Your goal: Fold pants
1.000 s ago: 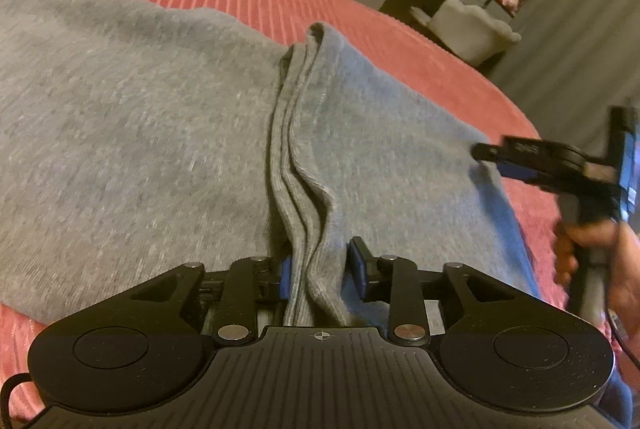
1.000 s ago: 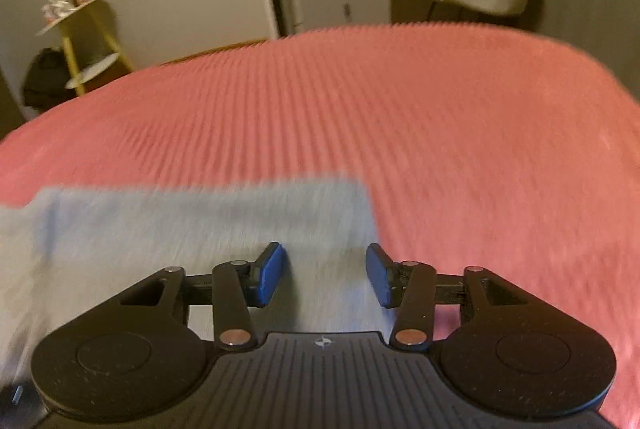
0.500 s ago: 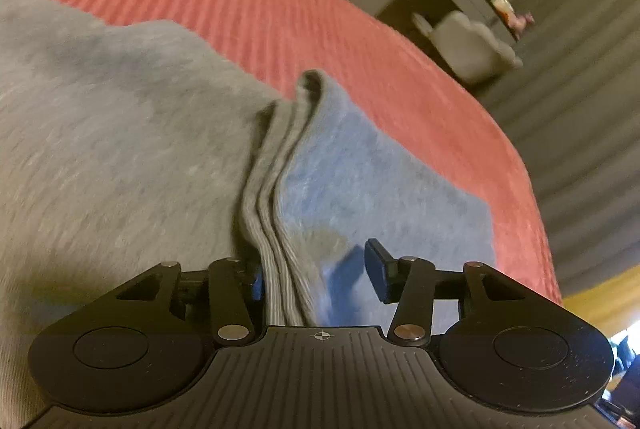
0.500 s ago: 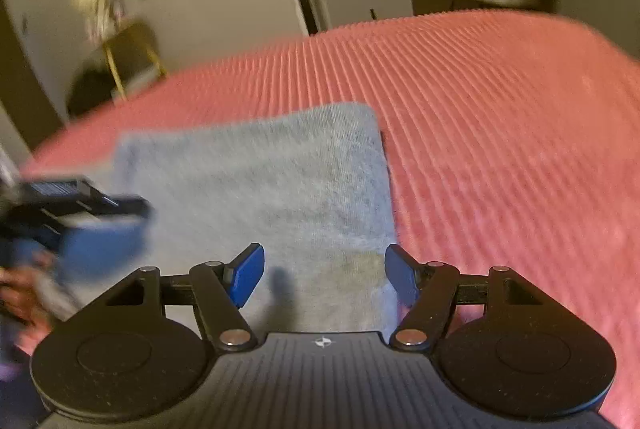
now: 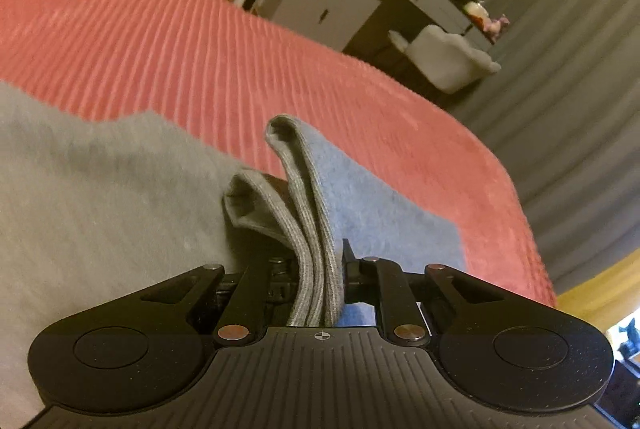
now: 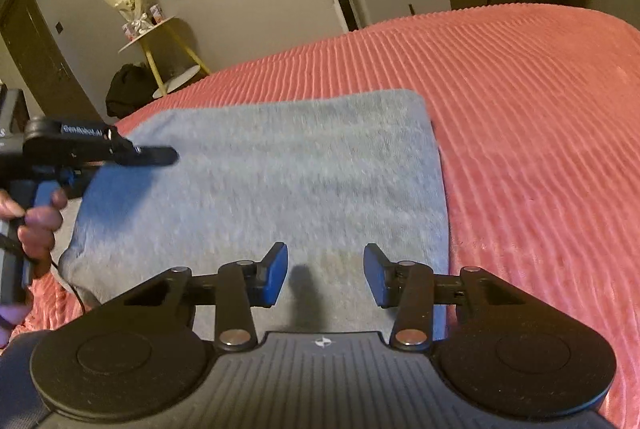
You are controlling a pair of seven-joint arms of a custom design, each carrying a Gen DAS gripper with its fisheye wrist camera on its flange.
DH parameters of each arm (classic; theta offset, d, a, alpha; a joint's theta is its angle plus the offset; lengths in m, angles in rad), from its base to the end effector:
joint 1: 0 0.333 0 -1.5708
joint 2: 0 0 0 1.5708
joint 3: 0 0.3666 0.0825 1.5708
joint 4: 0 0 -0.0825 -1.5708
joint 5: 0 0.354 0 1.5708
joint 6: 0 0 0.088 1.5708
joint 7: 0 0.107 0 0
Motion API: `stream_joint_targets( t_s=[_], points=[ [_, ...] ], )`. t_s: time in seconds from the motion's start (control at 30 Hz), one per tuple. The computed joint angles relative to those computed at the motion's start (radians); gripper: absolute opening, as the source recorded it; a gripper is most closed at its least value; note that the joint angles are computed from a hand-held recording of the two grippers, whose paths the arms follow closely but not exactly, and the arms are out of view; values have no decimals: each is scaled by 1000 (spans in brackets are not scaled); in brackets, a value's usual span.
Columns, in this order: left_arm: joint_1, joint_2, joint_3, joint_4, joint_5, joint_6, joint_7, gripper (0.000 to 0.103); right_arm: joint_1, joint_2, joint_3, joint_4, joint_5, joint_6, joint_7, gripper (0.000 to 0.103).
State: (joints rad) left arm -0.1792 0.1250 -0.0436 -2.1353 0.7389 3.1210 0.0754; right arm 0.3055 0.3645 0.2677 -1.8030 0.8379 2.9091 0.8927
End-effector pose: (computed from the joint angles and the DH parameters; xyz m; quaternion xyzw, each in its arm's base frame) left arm 0.5507 -0.1828 0.5050 -0.7904 0.4462 -0.4003 0.1260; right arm 0.6013 0.3037 0.4823 -0.7673 0.4844 -0.0589 0.4162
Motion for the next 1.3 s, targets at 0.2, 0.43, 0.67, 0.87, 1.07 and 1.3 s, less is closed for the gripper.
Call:
stream_joint_targets(
  t_s=[0.2, 0.43, 0.67, 0.87, 1.07, 1.3],
  points=[
    [14, -51, 8, -56, 121, -72, -126, 17, -7, -7, -2, -5, 16, -42, -24, 41],
    [59, -124, -62, -158, 160, -135, -301, 49, -30, -67, -24, -33, 130, -155, 132, 50],
    [116, -134, -105, -203, 550, 30, -769, 69, -34, -138, -74, -97, 292, -339, 201, 68],
    [99, -132, -117, -206, 422, -6, -589, 47, -10, -116, -79, -105, 372, -387, 247, 68],
    [98, -126, -106, -170, 659, -9, -853, 31, 45, -85, -61, -95, 606, -135, 148, 64],
    [84, -138, -120, -170, 662, -64, -827, 25, 121, -64, -54, -127, 516, 154, 297, 35]
  ],
)
